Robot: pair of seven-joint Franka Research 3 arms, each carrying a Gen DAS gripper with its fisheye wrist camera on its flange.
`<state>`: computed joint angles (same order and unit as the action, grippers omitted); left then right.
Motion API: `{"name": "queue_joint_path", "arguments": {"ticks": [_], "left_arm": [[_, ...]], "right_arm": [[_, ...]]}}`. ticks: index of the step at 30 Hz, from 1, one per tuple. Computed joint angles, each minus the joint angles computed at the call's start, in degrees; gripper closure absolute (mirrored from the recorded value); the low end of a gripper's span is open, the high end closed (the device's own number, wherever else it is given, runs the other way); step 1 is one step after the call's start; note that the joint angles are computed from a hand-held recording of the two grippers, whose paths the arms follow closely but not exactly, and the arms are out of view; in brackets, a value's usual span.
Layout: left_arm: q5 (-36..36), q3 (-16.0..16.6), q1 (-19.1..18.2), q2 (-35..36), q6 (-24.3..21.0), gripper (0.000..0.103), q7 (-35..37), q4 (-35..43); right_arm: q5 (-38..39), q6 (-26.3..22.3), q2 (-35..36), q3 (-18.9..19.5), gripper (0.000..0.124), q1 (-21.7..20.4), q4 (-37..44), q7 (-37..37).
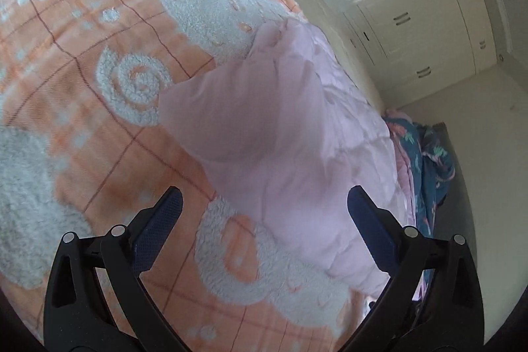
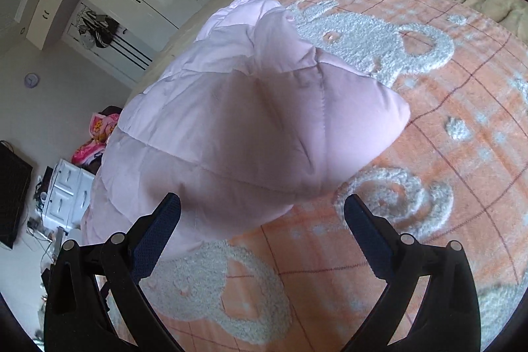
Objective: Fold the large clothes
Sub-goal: 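Grasp the pink jacket bundle with the left tool while the right tool grasps it too, then lift the pink jacket bundle off the blanket with both tools and hold it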
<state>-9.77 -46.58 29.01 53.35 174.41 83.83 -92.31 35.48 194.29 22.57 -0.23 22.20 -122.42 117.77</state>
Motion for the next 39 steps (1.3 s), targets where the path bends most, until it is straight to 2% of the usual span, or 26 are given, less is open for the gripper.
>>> {"name": "queue_joint_path", "arguments": {"ticks": [1,4,5,7,9,13,18,20,25,29,31,34,36,39], "left_arm": [[-0.20,1.04,-1.28,0.48,-0.54,0.009,-1.00,1.53],[-1.20,0.74,-2.56,3.56,-2.37,0.009,-1.20,5.74],[-1.68,1.31,-3.53,4.32,-2.80,0.009,-1.50,7.31],[-2.57,2.56,-5.39,5.53,-2.99,0.009,-1.99,9.92],[-3.21,3.86,-7.20,6.38,-3.29,0.009,-2.42,12.30],[-3.90,6.82,-10.90,7.63,-4.24,0.009,-3.28,16.86],[-4.53,10.26,-14.47,8.34,-4.25,0.008,-4.31,20.17],[-4.52,10.56,-14.71,8.20,-2.97,0.008,-4.25,19.62],[-2.38,11.93,-16.23,8.47,-0.62,0.008,-5.59,19.90],[-0.61,11.48,-16.04,8.92,0.09,0.008,-6.16,20.04],[0.18,11.66,-16.17,9.02,0.21,0.009,-6.64,20.23],[1.59,11.84,-16.30,8.87,0.66,0.015,-6.87,20.07],[2.71,11.60,-16.18,8.78,1.11,0.024,-6.44,19.82],[4.45,12.18,-16.64,8.44,0.92,0.036,-5.98,20.14]], "right_arm": [[-0.63,0.26,0.70,1.05,0.025,-1.26,0.83,0.31],[-3.48,2.17,2.54,6.07,0.025,-6.96,2.05,2.29],[-5.60,2.98,3.32,8.95,0.025,-10.21,2.37,3.38],[-9.10,3.83,4.77,12.14,0.025,-14.16,3.20,5.09],[-12.38,4.30,5.84,14.66,0.025,-17.39,3.77,6.87],[-16.62,4.08,7.61,16.39,0.025,-20.36,5.44,9.18],[-18.63,4.59,9.21,16.23,0.025,-20.54,7.12,10.04],[-19.89,5.31,10.03,16.97,0.025,-21.62,7.61,10.67],[-20.00,6.87,10.85,15.33,0.025,-20.15,8.55,11.58],[-20.49,7.24,11.04,14.92,0.025,-19.88,8.88,11.97],[-20.14,7.71,10.98,13.70,0.029,-18.59,8.96,11.44],[-18.65,8.34,10.42,10.91,0.043,-15.56,9.04,9.51],[-17.28,9.00,10.29,9.13,0.057,-13.75,9.31,7.94],[-15.16,9.21,9.93,6.45,0.068,-10.90,9.53,4.49]]}}
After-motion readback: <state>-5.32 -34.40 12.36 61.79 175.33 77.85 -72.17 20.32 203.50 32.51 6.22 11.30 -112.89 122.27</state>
